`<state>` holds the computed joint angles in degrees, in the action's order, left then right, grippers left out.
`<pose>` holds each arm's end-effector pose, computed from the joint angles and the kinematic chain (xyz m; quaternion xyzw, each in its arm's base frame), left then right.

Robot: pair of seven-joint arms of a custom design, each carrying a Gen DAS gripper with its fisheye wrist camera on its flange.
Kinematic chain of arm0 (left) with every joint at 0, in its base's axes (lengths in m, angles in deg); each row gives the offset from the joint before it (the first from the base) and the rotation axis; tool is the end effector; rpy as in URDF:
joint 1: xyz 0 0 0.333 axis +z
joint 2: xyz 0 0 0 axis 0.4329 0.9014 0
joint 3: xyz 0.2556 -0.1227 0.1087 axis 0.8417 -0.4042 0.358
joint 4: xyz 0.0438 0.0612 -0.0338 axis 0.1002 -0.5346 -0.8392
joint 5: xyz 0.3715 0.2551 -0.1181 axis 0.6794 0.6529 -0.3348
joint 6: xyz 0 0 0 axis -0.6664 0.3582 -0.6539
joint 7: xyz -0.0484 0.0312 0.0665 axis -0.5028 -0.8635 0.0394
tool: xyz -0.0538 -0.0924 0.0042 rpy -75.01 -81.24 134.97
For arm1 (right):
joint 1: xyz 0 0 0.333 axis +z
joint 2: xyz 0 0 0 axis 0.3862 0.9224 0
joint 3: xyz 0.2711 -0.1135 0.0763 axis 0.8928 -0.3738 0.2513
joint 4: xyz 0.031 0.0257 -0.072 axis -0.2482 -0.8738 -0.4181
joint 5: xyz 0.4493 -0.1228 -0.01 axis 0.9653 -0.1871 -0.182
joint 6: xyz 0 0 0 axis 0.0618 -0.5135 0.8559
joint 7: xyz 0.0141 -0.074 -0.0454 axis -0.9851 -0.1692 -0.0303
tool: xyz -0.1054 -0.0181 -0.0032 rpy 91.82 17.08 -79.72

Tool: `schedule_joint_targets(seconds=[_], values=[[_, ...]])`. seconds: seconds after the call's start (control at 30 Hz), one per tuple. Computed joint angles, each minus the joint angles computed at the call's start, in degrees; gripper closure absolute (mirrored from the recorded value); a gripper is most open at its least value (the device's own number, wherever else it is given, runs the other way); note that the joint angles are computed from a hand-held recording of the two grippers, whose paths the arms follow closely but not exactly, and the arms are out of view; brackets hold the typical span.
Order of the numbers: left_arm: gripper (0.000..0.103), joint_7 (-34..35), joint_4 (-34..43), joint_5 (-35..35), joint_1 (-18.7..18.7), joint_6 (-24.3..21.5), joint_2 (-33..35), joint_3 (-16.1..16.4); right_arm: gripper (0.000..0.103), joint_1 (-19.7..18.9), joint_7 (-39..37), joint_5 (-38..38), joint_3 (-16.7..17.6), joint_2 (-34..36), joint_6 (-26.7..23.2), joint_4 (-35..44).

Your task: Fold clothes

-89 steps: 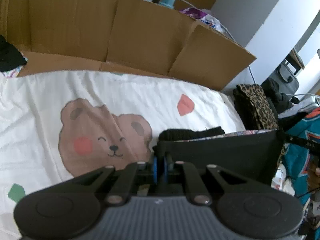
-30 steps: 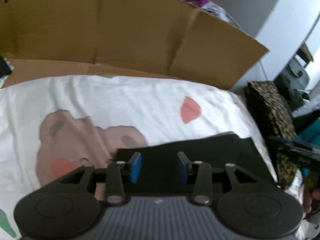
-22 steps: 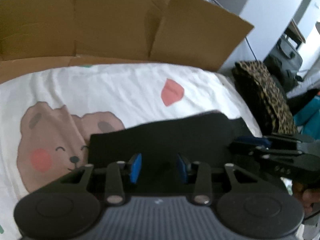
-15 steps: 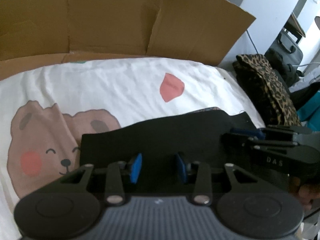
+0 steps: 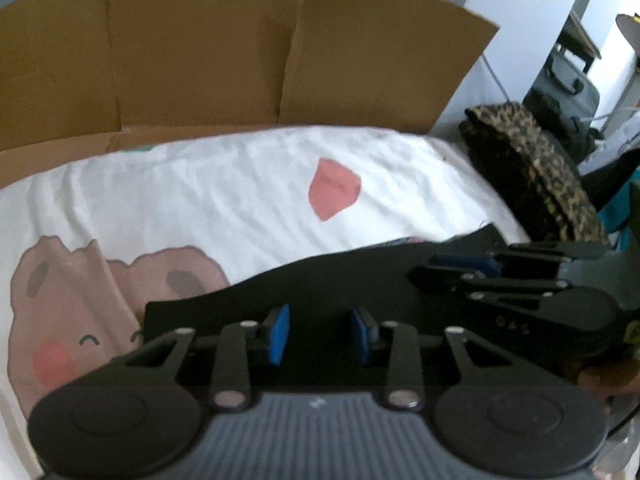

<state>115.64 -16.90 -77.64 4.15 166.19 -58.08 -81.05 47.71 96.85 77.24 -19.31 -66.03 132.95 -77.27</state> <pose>0.5832 -0.4453 0.5310 -0.4904 0.8119 -0.3101 0.0646 0.6141 0.3753 0.4867 -0.7452 0.5576 -0.1589 0.3295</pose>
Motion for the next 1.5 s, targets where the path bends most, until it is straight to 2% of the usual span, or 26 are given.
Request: schedule_joint_targets(seconds=[0.17,0.27,0.37,0.57,0.73,0.93,0.97,1.13,1.2,1.27,1.5], values=[[0.065,0.43,0.04,1.74,-0.35,-0.50,-0.06,0.18,0.079,-0.10,-0.32,0.50,0.00,-0.01,1.03,-0.62],[0.076,-0.19,1.33,3.01,-0.76,-1.03,-0.10,0.16,0.079,0.20,0.45,-0.69,-0.24,0.12,0.97,-0.51],[0.076,2.83,2.23,-1.40,-0.16,0.02,-0.13,-0.86,0.079,0.00,0.27,-0.09,-0.08,-0.05,1.34,-0.84],[0.076,2.37,3.66,-2.07,-1.16,-1.56,2.03,-0.94,0.079,-0.19,0.64,0.03,-0.13,-0.47,3.76,-2.35],[0.075,5.60,1.37,-3.80,-0.56,0.33,1.96,-1.34,0.079,-0.91,-1.10,3.29,0.39,-0.58,5.50,-3.20],[0.073,7.51,-0.23,-4.60,-0.45,1.75,1.22,-1.40,0.078,0.30,1.17,-2.80,-0.68,-1.84,4.75,-3.97],[0.073,7.76,-0.56,-4.82,-0.41,2.11,1.08,-1.42,0.077,0.32,1.16,-3.71,-0.70,-2.24,5.00,-4.49],[0.074,9.16,-0.22,-6.04,-0.12,1.85,1.38,-1.53,0.056,-0.90,2.58,-3.29,-0.59,-5.60,6.14,-9.14],[0.074,9.85,-0.62,-6.74,0.04,2.34,1.23,-1.61,0.053,-1.68,3.28,-2.29,-0.56,-7.15,6.56,-11.36],[0.074,10.16,-0.86,-7.05,0.07,2.56,1.08,-1.61,0.053,-2.36,4.84,-2.66,-0.56,-8.62,6.41,-13.18],[0.074,10.20,-0.52,-7.49,0.02,2.21,1.29,-1.56,0.058,-4.94,11.31,-11.79,0.58,-13.93,2.23,-17.18]])
